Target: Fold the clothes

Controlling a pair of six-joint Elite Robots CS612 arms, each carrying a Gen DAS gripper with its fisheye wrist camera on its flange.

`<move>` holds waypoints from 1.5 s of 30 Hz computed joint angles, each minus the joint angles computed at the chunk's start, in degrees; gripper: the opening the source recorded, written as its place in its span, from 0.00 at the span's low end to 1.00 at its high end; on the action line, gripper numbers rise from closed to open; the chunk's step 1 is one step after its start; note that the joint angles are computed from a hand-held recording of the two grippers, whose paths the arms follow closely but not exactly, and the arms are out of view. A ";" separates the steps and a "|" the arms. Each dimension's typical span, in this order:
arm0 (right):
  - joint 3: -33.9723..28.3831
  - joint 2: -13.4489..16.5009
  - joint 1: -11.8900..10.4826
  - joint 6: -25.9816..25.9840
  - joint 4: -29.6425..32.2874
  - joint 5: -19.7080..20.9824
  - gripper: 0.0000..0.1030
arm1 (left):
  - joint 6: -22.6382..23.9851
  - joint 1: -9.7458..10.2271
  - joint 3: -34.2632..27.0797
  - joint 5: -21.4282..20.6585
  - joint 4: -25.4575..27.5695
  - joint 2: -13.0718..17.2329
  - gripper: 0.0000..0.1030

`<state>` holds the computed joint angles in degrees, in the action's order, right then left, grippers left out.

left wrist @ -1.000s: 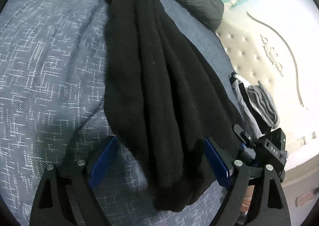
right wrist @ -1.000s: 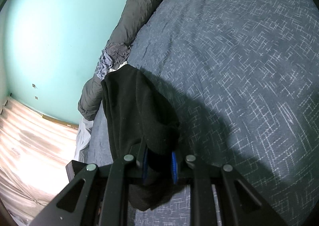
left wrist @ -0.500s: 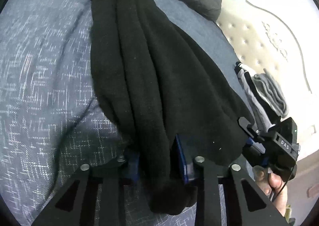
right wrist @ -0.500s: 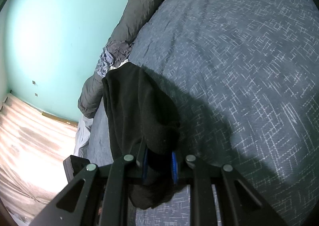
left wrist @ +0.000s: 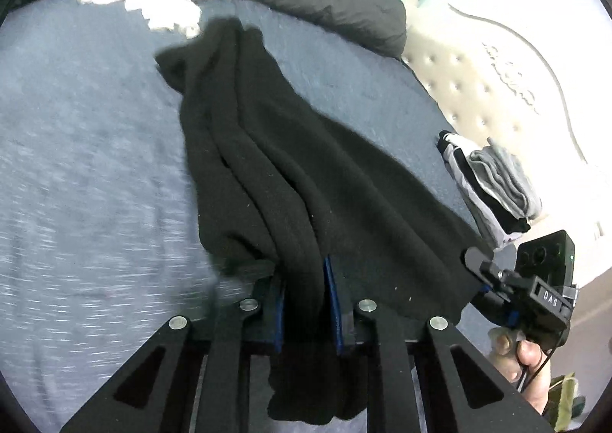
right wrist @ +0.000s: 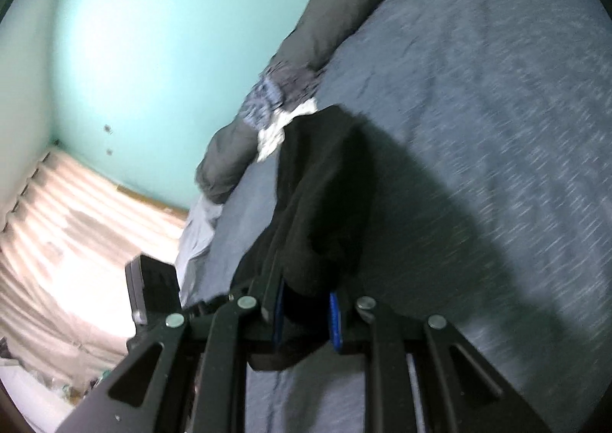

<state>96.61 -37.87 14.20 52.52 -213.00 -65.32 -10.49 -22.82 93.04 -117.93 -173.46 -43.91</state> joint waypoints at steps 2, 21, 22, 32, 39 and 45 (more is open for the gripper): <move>-0.37 -0.44 1.07 -1.53 1.88 0.61 0.17 | 1.29 0.58 1.00 1.31 0.67 -1.20 0.18; 2.95 -0.97 3.88 -4.87 15.96 0.02 0.21 | -3.17 3.44 6.14 0.29 -2.61 1.04 0.18; 3.35 -1.33 3.63 -4.85 16.10 0.02 0.23 | -3.15 3.47 6.29 0.69 -3.14 0.77 0.18; 2.03 -3.22 0.38 -9.00 16.56 -3.70 0.35 | -0.79 3.53 3.21 4.96 -4.65 0.65 0.32; -7.10 -0.08 -0.68 -12.42 21.97 -2.39 0.35 | -0.71 3.57 -1.12 4.77 -6.21 3.52 0.39; -15.97 2.67 -0.42 -16.57 29.25 -3.36 0.40 | -1.25 4.09 -3.56 5.58 -8.12 5.72 0.44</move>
<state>80.64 -35.20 13.78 35.95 -183.76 -68.67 -11.74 -18.72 89.48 -112.35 -181.57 -38.19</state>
